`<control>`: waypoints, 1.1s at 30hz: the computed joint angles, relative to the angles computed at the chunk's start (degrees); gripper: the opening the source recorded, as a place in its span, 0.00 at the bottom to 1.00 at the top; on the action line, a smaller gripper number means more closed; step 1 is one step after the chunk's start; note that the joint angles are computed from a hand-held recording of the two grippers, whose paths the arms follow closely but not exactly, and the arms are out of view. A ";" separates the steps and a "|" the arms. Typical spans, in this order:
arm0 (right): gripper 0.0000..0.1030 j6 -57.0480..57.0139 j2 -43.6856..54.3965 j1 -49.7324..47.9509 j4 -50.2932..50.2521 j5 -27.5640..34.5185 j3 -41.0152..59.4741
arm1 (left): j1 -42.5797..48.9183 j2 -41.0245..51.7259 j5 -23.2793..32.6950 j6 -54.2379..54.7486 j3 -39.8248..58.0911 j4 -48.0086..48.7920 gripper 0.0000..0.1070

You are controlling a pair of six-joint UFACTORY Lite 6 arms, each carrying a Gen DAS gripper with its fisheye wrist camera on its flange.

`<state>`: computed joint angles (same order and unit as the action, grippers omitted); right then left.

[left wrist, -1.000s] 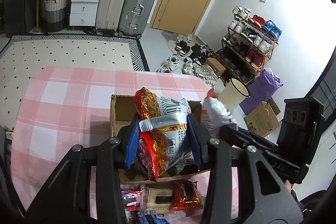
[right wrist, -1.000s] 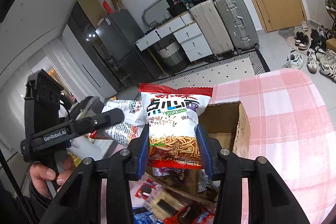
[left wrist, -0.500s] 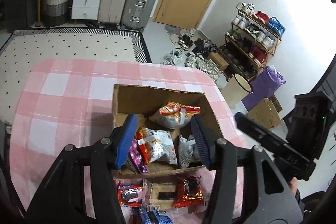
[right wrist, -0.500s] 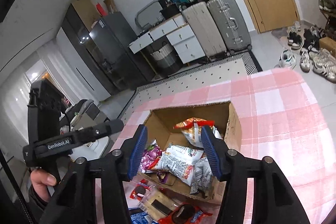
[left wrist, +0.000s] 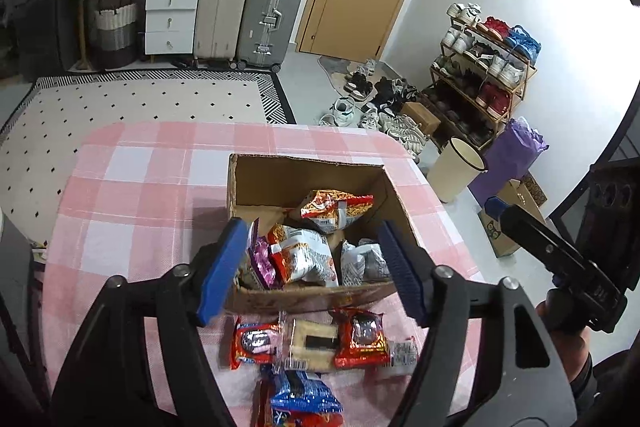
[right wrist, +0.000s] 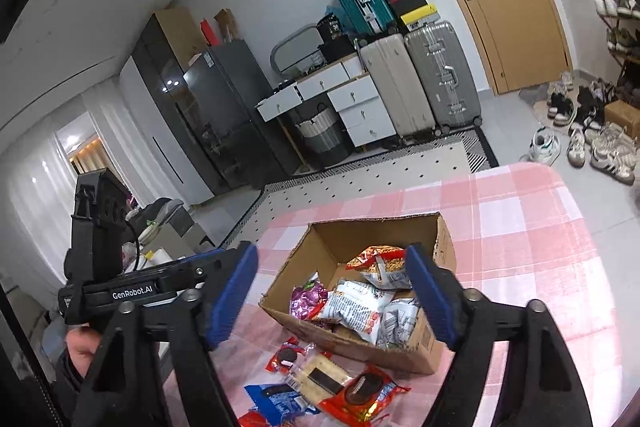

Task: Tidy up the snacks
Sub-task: 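Withdraw both tools from the box toward the remaining snacks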

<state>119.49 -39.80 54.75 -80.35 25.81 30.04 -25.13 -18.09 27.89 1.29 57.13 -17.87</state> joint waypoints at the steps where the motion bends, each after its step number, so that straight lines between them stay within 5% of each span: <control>1: 0.77 -0.48 -0.56 2.23 0.62 1.88 -0.01 | -0.50 -1.27 0.44 -2.01 -0.41 1.94 0.68; 10: 0.85 -1.20 2.44 28.36 5.50 27.41 4.16 | -6.71 -13.35 4.41 -16.69 -5.55 15.35 0.75; 19: 0.90 6.67 4.91 47.34 7.81 45.11 4.49 | -26.71 -24.58 12.91 -47.50 -8.78 42.64 0.86; 21: 0.92 8.50 5.84 50.71 8.53 48.12 4.54 | -33.10 -26.86 16.83 -55.35 -9.89 48.79 0.94; 33: 0.96 20.39 13.27 66.42 15.39 59.11 3.40 | -74.00 -35.23 44.85 -93.84 -19.94 70.97 0.95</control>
<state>139.88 -26.53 121.17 -64.96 84.92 33.45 -99.12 -53.31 72.74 -92.55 37.20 53.10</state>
